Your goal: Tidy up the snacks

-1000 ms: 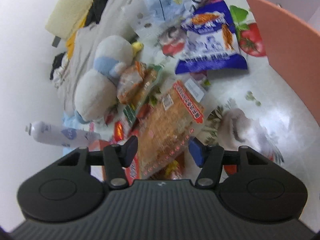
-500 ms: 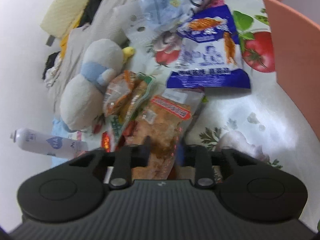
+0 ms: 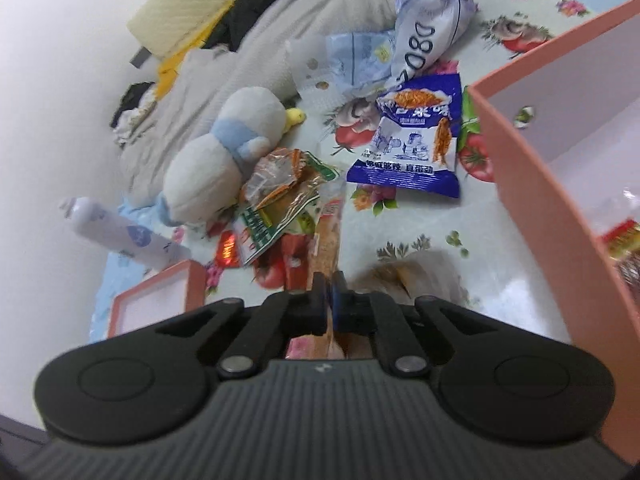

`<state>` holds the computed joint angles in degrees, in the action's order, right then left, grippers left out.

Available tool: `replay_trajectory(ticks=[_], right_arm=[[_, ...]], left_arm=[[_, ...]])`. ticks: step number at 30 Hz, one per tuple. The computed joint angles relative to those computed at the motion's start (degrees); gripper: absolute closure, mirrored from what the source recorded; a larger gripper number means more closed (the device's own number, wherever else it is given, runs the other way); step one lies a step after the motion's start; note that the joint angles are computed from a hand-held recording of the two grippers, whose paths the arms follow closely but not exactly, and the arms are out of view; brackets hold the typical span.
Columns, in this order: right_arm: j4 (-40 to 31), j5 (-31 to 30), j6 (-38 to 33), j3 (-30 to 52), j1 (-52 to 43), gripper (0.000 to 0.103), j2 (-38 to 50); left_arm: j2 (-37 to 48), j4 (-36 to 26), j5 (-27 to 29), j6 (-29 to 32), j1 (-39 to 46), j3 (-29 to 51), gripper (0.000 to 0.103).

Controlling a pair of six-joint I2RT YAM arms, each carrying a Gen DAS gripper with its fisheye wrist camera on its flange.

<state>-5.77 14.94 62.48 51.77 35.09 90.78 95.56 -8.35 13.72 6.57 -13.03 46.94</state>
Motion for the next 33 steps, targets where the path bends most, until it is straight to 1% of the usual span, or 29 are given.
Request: replay_trajectory(ticks=[5, 11, 14, 19, 21, 25, 27, 28, 31, 33], right_arm=[[-4.01, 6.05, -0.07, -4.65, 6.72, 0.098, -9.09], [-10.37, 13.91, 2.68, -7.87, 16.17, 0.098, -16.93], [-13.5, 17.63, 4.9, -8.97, 20.63, 0.098, -20.03], [-19.67, 24.17, 10.26, -9.23, 28.31, 0.098, -23.72], [-22.93, 26.79, 13.26, -8.43, 31.87, 0.098, -25.16], [-31.43, 32.7, 19.89, -5.16, 39.68, 0.098, -26.24], [-35.78, 34.76, 23.87, -3.59, 42.94, 0.098, -26.26], [-37.93, 35.76, 25.92, -2.78, 44.47, 0.098, -26.0], [-46.42, 39.21, 32.91, 0.44, 49.18, 0.098, -24.38], [-52.47, 40.96, 38.59, 2.27, 52.24, 0.098, -23.62]], left_arm=[[-15.07, -0.94, -3.72, -6.9, -0.82, -10.66, 0.041], [-32.91, -8.61, -6.78, -14.26, -3.15, -17.32, 0.041], [-40.18, -13.05, -8.58, -18.11, -5.56, -18.38, 0.041], [-49.37, -20.39, -12.1, -22.66, -11.27, -17.47, 0.041], [-52.87, -24.68, -13.93, -24.47, -13.66, -15.9, 0.042], [-59.91, -32.85, -18.04, -29.39, -19.17, -12.15, 0.042], [-62.47, -36.46, -20.56, -31.65, -22.38, -10.35, 0.045], [-63.62, -38.09, -21.83, -32.97, -24.07, -9.58, 0.046], [-66.38, -41.95, -24.88, -36.89, -29.3, -7.74, 0.046], [-67.41, -43.81, -28.54, -40.25, -34.73, -6.75, 0.046]])
